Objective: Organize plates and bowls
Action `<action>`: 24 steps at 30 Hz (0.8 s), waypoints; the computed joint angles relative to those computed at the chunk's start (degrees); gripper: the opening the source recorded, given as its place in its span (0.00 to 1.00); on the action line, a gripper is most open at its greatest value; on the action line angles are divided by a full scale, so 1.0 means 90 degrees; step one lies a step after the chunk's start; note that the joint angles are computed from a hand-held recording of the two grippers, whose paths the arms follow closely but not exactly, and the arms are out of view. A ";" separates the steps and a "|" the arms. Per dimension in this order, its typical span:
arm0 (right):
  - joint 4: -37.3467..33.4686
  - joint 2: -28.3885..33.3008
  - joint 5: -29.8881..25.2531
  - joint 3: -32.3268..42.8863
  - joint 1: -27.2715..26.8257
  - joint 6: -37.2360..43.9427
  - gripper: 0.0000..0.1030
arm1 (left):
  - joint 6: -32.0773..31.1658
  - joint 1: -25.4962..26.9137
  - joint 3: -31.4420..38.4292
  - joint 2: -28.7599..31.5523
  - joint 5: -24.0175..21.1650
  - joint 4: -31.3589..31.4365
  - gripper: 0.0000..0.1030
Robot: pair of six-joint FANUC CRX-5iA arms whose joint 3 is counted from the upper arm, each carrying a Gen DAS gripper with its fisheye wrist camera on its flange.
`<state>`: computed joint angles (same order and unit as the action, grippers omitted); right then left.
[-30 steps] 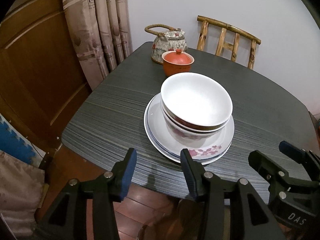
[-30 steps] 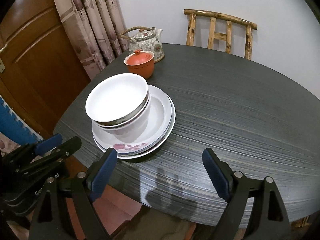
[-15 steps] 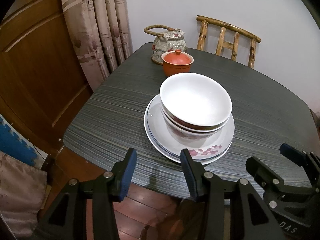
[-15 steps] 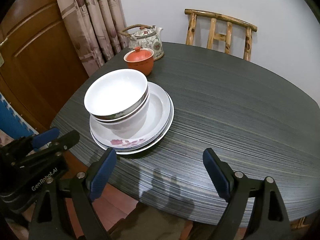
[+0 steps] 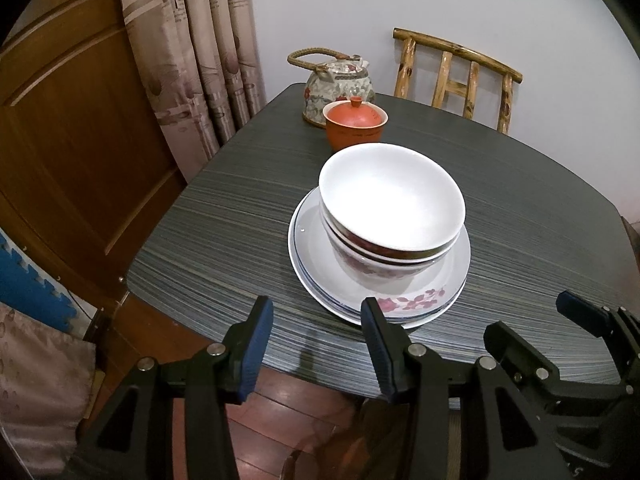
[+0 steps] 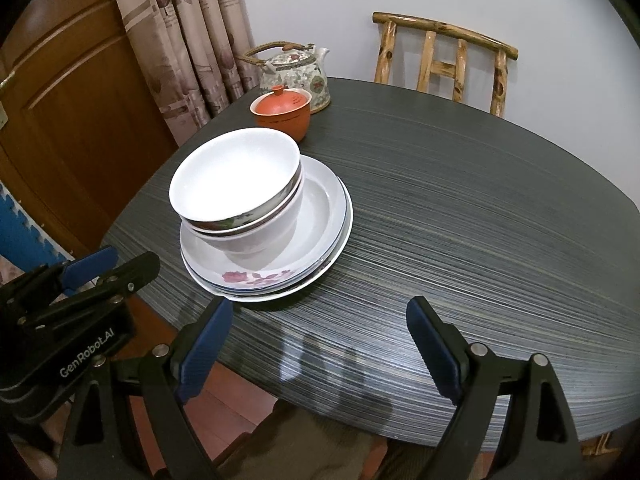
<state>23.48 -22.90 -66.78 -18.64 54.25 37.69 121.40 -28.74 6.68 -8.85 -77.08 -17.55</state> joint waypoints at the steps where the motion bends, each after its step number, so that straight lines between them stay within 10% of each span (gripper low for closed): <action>1: -0.0007 0.0002 -0.0005 0.0001 0.0003 0.0003 0.84 | -0.0004 -0.0008 0.0005 0.0003 -0.0008 -0.0006 0.45; 24: -0.0089 0.0014 -0.0033 0.0019 0.0018 0.0048 0.85 | -0.0001 0.0014 -0.0035 -0.0004 -0.0002 0.0014 0.45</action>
<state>22.68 -22.78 -67.08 -18.47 54.41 38.12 121.39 -28.61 6.36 -8.88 -77.09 -17.42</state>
